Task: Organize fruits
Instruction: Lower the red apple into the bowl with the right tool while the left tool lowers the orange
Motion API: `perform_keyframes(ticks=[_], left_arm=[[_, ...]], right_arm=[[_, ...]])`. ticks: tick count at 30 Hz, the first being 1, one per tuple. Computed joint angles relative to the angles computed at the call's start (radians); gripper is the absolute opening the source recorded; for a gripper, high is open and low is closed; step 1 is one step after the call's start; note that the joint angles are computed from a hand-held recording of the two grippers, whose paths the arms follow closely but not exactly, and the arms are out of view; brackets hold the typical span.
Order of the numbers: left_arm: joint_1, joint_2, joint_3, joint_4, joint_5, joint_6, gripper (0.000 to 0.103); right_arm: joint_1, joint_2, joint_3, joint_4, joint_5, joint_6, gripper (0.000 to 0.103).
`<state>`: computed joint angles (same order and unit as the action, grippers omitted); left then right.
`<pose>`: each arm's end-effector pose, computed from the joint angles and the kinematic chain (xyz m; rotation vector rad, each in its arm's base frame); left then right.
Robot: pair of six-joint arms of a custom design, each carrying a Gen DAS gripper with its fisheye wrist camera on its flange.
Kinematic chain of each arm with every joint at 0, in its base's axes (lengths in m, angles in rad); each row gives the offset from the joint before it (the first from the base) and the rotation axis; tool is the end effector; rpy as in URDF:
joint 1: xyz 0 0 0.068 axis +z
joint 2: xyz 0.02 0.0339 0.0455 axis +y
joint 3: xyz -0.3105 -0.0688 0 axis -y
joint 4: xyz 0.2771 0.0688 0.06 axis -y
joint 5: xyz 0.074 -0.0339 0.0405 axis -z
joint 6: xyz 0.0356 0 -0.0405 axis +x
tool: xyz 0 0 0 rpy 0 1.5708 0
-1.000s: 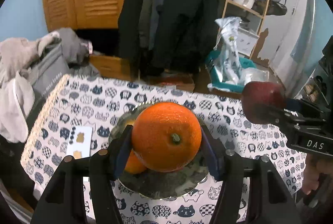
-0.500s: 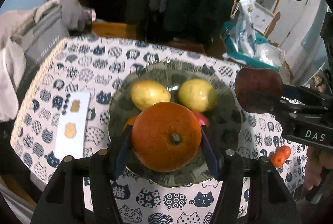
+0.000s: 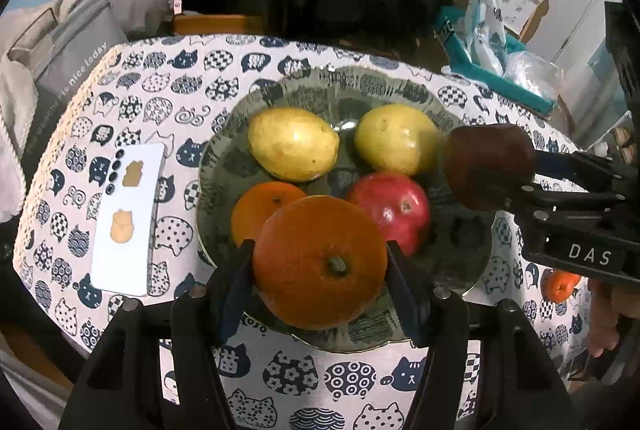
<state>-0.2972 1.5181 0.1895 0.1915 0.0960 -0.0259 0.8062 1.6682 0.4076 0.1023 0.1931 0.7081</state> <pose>0.1657 -0.0543 0.0696 0.3964 2.6912 -0.2254 0.1680 0.1653 0.0772 -0.0779 2.7040 0.1983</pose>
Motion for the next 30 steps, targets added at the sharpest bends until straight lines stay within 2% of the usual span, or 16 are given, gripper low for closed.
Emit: perform_keyframes(ticks=[9,18,19,20,22,30], left_arm=[[-0.043,0.106,0.007,0.054,-0.018,-0.014,0.064],[-0.038,0.208,0.037,0.055,-0.004,-0.015,0.065],[-0.040,0.203,0.036,0.055,-0.002,-0.015,0.068],[-0.044,0.192,0.033,0.054,-0.006,-0.016,0.075],[-0.052,0.159,0.024,0.050,-0.020,-0.019,0.084],[-0.035,0.023,0.018,-0.034,-0.009,-0.020,0.085]], right_arm=[[0.009,0.077,0.030,0.019,-0.022,-0.016,0.075],[-0.009,0.093,0.040,0.021,-0.055,-0.024,0.076],[-0.010,0.090,0.039,0.023,-0.055,-0.023,0.076],[-0.010,0.084,0.036,0.028,-0.051,-0.022,0.077],[-0.013,0.068,0.033,0.028,-0.043,-0.022,0.077],[-0.038,-0.066,0.000,-0.007,-0.030,-0.004,0.077]])
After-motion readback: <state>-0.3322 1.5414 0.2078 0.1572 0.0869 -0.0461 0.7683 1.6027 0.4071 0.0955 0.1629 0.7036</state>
